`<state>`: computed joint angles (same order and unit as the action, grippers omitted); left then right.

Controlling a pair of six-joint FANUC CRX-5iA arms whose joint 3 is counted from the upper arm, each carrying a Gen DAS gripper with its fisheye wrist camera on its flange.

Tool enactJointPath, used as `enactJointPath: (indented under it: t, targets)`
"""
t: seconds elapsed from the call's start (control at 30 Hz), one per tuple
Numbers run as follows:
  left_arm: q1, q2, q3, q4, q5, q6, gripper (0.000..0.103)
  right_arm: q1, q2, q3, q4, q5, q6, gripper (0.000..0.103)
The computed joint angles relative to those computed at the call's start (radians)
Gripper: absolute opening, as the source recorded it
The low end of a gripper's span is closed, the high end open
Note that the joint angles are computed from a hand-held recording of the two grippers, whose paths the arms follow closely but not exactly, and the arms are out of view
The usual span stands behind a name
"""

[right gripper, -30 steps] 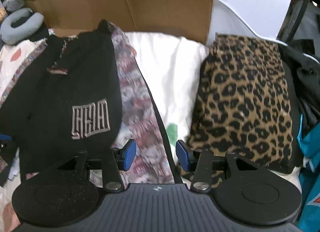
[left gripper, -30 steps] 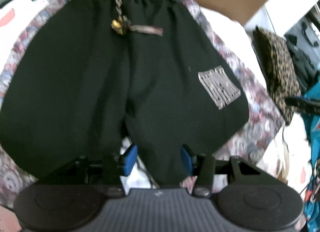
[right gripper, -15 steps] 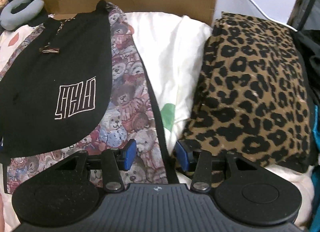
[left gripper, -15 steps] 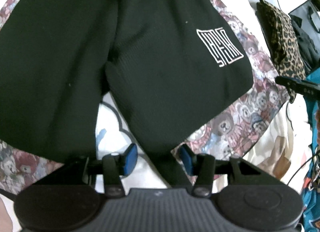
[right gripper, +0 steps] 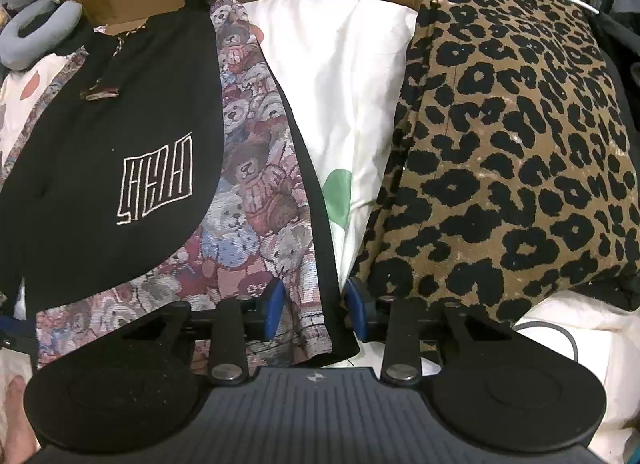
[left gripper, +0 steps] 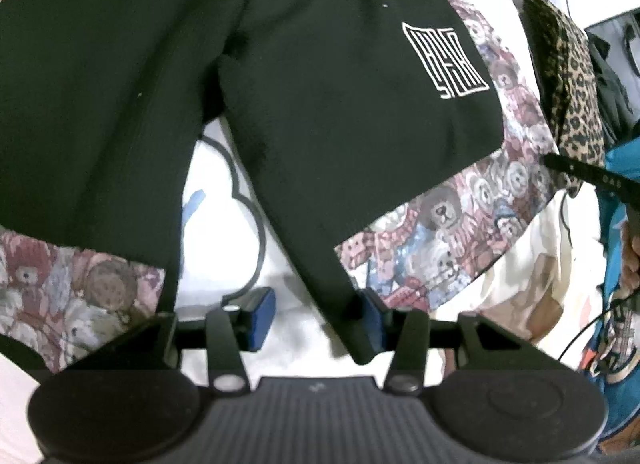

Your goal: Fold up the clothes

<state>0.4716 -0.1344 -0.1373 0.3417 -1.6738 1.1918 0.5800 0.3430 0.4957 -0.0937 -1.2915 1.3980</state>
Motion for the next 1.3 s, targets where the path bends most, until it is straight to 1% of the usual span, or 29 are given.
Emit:
enactJointPath:
  t: [0.07,0.13,0.23,0.3,0.33,0.4,0.43,0.47,0.5,0.57,0.73,1.0,1.17,1.3]
  targets:
    - [-0.005,-0.002,-0.005,0.001,0.008,0.002,0.049,-0.003,0.009,0.008,-0.01,0.002,0.002,0.033]
    - [-0.004,-0.004,-0.009,0.003,0.01,-0.001,0.046,-0.004,0.028,0.026,-0.016,-0.002,0.016,0.033]
    - [-0.002,-0.004,-0.015,0.008,0.012,-0.003,0.039,-0.012,0.062,0.066,-0.038,-0.03,0.038,0.033]
    - [0.002,-0.001,-0.019,0.012,0.011,-0.006,0.029,-0.024,0.076,0.094,-0.057,-0.056,0.03,0.034]
    - [0.006,0.0,-0.022,0.019,0.007,-0.01,0.027,-0.03,0.08,0.107,-0.065,-0.07,0.02,0.034]
    - [0.01,0.001,-0.033,0.033,0.004,-0.016,0.015,-0.041,0.085,0.128,-0.081,-0.095,0.005,0.033]
    - [0.012,0.001,-0.036,0.036,0.002,-0.016,0.013,-0.044,0.086,0.136,-0.089,-0.107,0.0,0.025]
    - [0.011,0.002,-0.037,0.037,-0.001,-0.017,0.008,-0.046,0.086,0.144,-0.096,-0.119,-0.004,0.011]
    - [0.01,0.004,-0.037,0.039,-0.003,-0.018,0.003,-0.045,0.084,0.146,-0.097,-0.124,-0.006,0.005]
    - [0.011,0.004,-0.037,0.044,-0.009,-0.023,0.002,-0.039,0.074,0.144,-0.09,-0.124,-0.004,0.001]
    - [0.021,0.007,-0.036,0.077,-0.024,-0.037,0.001,-0.008,0.058,0.15,-0.017,-0.126,-0.006,0.001]
    - [0.032,0.022,-0.046,0.161,-0.04,-0.091,0.001,0.002,0.072,0.213,0.065,-0.16,0.001,0.0]
    - [0.005,0.028,-0.066,0.217,-0.025,-0.082,0.001,-0.005,0.092,0.254,0.097,-0.178,-0.005,0.0]
    - [-0.014,0.028,-0.067,0.207,-0.018,-0.085,0.001,0.001,0.091,0.238,0.123,-0.165,-0.006,0.0]
